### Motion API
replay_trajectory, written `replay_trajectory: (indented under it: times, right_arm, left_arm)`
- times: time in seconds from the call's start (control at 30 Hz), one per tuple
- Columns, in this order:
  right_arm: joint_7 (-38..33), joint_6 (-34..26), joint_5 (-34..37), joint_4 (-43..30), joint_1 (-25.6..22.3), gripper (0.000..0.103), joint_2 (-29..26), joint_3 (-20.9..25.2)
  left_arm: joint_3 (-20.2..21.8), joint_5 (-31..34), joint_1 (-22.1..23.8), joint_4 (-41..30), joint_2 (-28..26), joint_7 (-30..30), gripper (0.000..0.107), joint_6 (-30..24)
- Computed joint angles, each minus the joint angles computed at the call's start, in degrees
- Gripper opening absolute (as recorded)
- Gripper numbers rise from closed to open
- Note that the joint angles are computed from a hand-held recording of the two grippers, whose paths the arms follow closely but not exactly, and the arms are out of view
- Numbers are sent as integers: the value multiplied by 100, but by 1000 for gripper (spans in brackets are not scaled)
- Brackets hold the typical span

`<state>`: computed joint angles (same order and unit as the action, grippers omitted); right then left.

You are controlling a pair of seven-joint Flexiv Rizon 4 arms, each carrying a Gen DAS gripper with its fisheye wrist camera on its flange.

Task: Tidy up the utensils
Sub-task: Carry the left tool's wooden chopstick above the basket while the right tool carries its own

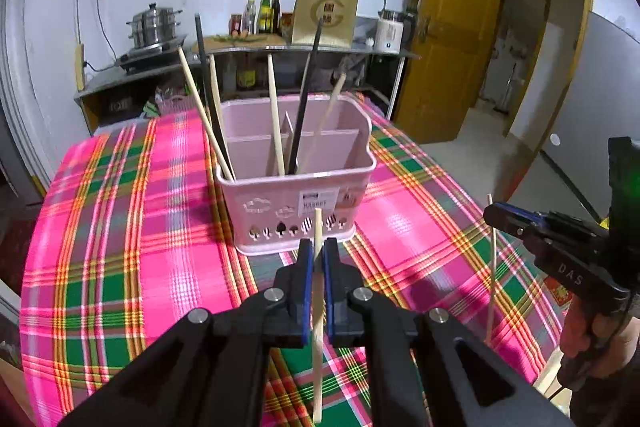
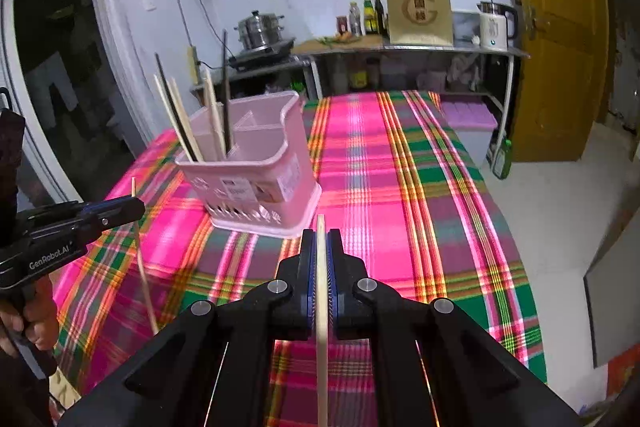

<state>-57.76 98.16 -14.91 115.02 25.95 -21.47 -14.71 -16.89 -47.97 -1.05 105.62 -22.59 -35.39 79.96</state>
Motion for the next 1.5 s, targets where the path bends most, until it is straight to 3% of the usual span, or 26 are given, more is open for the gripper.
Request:
replay_trajectory:
  times: [0.37, 0.8, 1.07, 1.5]
  right_arm:
    - [-312, 305, 250, 144, 651, 5, 239, -581]
    - [-772, 408, 586, 155, 947, 5, 358, -691]
    - [-927, 426, 533, -160, 657, 5, 280, -295]
    - [-1158, 463, 288, -1362, -145, 5, -227, 708]
  left_arm:
    - [-139, -814, -22, 169, 315, 806, 5, 190]
    - [263, -841, -274, 74, 387, 830, 5, -22]
    - [398, -460, -193, -206, 369, 535, 5, -300]
    - [483, 22, -21, -1114, 62, 55, 5, -652]
